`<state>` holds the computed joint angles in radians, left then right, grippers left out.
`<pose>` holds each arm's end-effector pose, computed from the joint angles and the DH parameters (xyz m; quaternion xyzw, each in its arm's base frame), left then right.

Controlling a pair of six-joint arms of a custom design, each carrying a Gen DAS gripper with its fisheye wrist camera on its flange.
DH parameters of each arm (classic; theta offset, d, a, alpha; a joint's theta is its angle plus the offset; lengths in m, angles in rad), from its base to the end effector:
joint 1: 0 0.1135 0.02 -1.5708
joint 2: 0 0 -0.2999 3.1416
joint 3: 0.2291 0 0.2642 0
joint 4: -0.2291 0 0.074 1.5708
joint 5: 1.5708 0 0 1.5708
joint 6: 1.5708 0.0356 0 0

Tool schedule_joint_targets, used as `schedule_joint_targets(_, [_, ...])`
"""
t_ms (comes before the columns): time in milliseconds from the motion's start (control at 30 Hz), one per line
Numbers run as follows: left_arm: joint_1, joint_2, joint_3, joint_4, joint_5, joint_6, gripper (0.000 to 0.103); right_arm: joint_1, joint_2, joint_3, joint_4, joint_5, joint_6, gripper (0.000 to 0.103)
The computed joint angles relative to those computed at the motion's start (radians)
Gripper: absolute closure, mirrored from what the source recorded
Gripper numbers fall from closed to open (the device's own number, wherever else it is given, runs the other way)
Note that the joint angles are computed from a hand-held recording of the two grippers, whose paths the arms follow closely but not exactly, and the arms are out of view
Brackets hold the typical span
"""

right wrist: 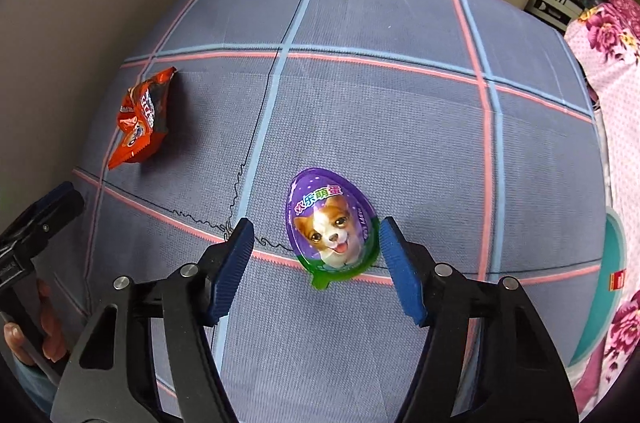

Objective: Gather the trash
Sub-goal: 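Return to the table and grasp the purple toy egg with the right gripper, then grasp the red-orange candy bag with the left gripper while the right gripper holds the egg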

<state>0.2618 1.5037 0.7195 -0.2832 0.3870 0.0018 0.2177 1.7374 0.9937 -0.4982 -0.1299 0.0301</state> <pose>0.2701 0.0585 0.1798 -0.0757 0.9486 -0.1525 0.2668 0.3261 0.0769 0.1758 -0.1028 0.9791 0.0837 0.1542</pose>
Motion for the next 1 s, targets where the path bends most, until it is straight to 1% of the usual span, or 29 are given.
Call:
schedule_joint_targets(33, [-0.014, 0.008, 0.009, 0.001, -0.005, -0.007, 0.005, 0.001, 0.004, -0.003, 0.001, 0.000, 0.002, 0.040])
schedule_joint_targets(67, [-0.025, 0.015, 0.016, 0.003, -0.008, -0.014, 0.005, -0.001, 0.007, -0.009, 0.010, 0.000, 0.005, 0.047])
schedule_joint_targets(100, [-0.037, 0.023, 0.022, 0.006, -0.013, -0.020, 0.005, -0.001, 0.004, -0.019, 0.020, 0.015, 0.007, 0.057])
schedule_joint_targets(133, [-0.048, 0.032, 0.032, 0.007, -0.019, -0.025, 0.005, -0.003, 0.001, -0.023, 0.025, 0.018, 0.005, 0.060])
schedule_joint_targets(367, [-0.079, 0.103, 0.104, 0.011, -0.010, -0.091, 0.005, -0.058, -0.042, -0.035, 0.008, -0.053, -0.003, 0.060])
schedule_joint_targets(500, [-0.108, 0.154, 0.143, 0.042, -0.059, -0.102, 0.005, -0.085, -0.067, -0.027, -0.006, -0.082, -0.011, 0.060])
schedule_joint_targets(633, [-0.143, 0.222, 0.183, 0.034, -0.113, -0.093, 0.005, -0.127, -0.087, -0.017, -0.017, -0.111, -0.037, 0.060])
schedule_joint_targets(767, [-0.181, 0.234, 0.167, 0.081, -0.176, -0.098, 0.005, -0.151, -0.086, -0.013, -0.020, -0.129, -0.043, 0.060])
schedule_joint_targets(833, [-0.191, 0.232, 0.158, 0.100, -0.182, -0.098, 0.005, -0.164, -0.089, -0.021, -0.016, -0.142, -0.049, 0.060])
schedule_joint_targets(867, [-0.195, 0.229, 0.151, 0.113, -0.183, -0.098, 0.006, -0.169, -0.089, -0.024, -0.014, -0.149, -0.051, 0.060])
schedule_joint_targets(900, [-0.199, 0.227, 0.145, 0.125, -0.186, -0.100, 0.010, -0.173, -0.090, -0.028, -0.012, -0.154, -0.050, 0.060])
schedule_joint_targets(967, [-0.214, 0.228, 0.142, 0.138, -0.201, -0.094, 0.030, -0.180, -0.088, -0.036, -0.007, -0.164, -0.051, 0.060])
schedule_joint_targets(1000, [-0.222, 0.230, 0.145, 0.143, -0.206, -0.092, 0.035, -0.183, -0.086, -0.038, -0.005, -0.166, -0.052, 0.060])
